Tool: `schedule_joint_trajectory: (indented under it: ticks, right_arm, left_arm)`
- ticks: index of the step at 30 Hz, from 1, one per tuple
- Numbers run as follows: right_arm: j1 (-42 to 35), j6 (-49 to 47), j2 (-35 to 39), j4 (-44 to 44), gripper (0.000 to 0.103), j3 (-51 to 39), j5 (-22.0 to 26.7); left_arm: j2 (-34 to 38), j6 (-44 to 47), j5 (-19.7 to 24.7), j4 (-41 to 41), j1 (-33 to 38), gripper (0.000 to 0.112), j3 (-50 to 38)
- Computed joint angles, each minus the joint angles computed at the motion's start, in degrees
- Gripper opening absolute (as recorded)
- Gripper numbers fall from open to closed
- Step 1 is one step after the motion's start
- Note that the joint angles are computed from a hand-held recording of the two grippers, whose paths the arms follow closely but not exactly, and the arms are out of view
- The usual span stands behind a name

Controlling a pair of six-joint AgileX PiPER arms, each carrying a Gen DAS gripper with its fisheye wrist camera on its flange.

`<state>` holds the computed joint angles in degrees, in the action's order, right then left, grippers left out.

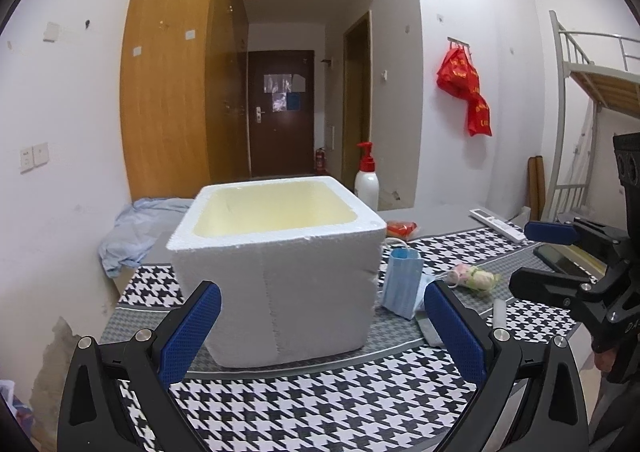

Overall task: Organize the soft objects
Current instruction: 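Move both open grippers toward the grey cloth and remaining items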

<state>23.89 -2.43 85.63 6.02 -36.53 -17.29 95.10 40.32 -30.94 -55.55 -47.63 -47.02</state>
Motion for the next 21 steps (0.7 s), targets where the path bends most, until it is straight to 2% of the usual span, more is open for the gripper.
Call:
schedule_joint_trajectory:
  ticks: [10, 21]
  right_arm:
    - [-1.8, -4.7, -1.4, 5.6, 0.102, 3.0, -0.8]
    - [-6.2, -1.3, -3.4, 2.2, 0.102, 6.8, -1.4]
  left_arm:
    - [2.9, -1.6, 2.4, 2.5, -1.0, 0.102, -2.8]
    - [6.4, 0.2, 5.9, 1.7, -2.4, 0.102, -7.1]
